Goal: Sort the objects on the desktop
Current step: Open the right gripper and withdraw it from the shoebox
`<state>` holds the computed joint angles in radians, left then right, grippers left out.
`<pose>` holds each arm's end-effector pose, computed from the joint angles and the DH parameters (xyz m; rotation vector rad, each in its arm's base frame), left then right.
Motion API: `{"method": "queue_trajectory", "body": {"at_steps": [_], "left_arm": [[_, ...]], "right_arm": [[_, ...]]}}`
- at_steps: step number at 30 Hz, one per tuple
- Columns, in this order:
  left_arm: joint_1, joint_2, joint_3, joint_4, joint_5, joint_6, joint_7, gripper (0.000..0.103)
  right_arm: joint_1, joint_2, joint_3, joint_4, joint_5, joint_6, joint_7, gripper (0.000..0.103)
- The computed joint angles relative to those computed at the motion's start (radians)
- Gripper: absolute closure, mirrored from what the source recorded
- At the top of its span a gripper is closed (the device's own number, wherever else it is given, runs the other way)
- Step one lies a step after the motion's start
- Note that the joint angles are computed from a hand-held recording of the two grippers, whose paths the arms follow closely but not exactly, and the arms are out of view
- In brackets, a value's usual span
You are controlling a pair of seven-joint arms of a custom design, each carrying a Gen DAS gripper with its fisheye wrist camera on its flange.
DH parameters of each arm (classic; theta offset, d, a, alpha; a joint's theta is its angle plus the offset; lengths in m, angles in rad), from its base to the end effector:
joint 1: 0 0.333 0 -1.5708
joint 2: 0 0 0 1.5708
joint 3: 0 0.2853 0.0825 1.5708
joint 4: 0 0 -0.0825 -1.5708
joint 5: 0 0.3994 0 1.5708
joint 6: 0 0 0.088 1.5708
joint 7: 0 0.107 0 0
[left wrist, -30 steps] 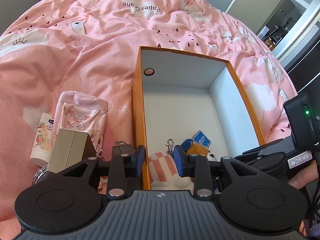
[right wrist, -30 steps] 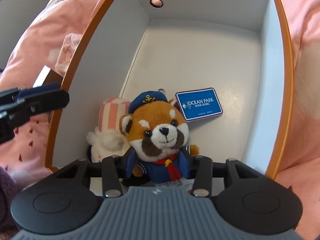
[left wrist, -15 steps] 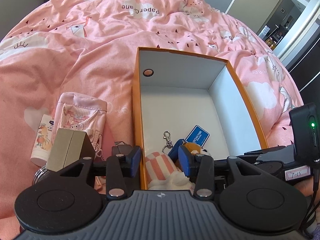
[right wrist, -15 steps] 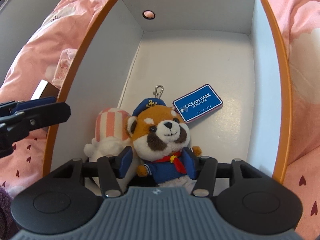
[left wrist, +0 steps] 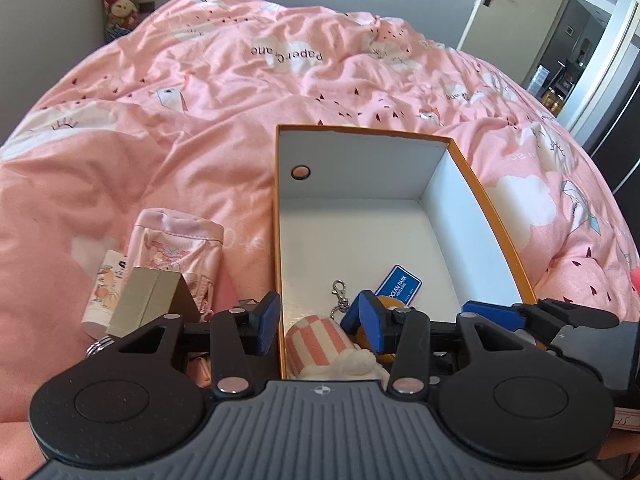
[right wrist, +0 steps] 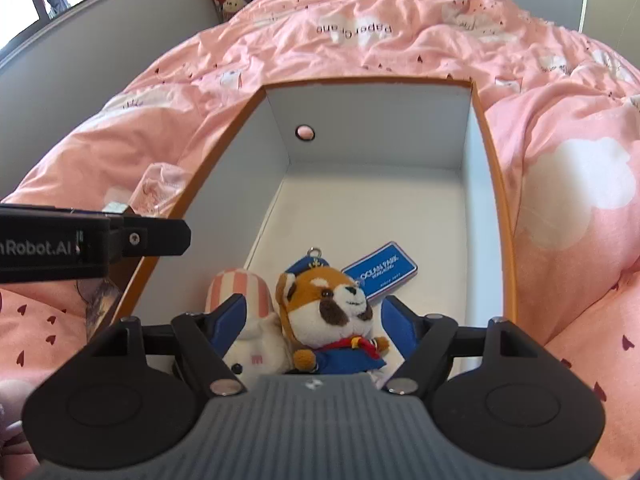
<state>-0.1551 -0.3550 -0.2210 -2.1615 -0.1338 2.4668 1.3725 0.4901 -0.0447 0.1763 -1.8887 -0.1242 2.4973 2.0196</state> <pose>0.4823 -0.2030 0.5807 -1.8236 2.0444 -0.8407 0.4792 0.3800 0.5614 -2.0174 1.4967 -0.3339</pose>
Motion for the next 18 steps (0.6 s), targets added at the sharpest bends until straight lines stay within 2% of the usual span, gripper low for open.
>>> {"method": "queue_trajectory", "body": {"at_steps": [5,9,13,17,18], "left_arm": [[0.025,-0.045,-0.031,-0.043,0.07,0.043,-0.059,0.05],[0.045,-0.074,-0.044,-0.077,0.113,0.076,-0.112,0.049],[0.044,-0.094,-0.025,-0.09,0.109,0.058,-0.115,0.049],[0.055,-0.108,-0.011,-0.089,0.104,0.006,-0.104,0.049],[0.061,-0.114,-0.011,-0.09,0.108,-0.006,-0.108,0.049]], "right_arm": [[-0.004,-0.023,0.005,-0.035,-0.086,0.058,0.064,0.023],[0.0,-0.025,0.006,-0.047,-0.091,0.11,0.038,0.024],[0.012,-0.022,0.005,-0.052,-0.043,0.162,-0.045,0.024],[0.022,-0.009,0.009,-0.039,-0.014,0.179,-0.113,0.027],[0.025,-0.005,0.008,-0.035,0.007,0.184,-0.137,0.031]]}}
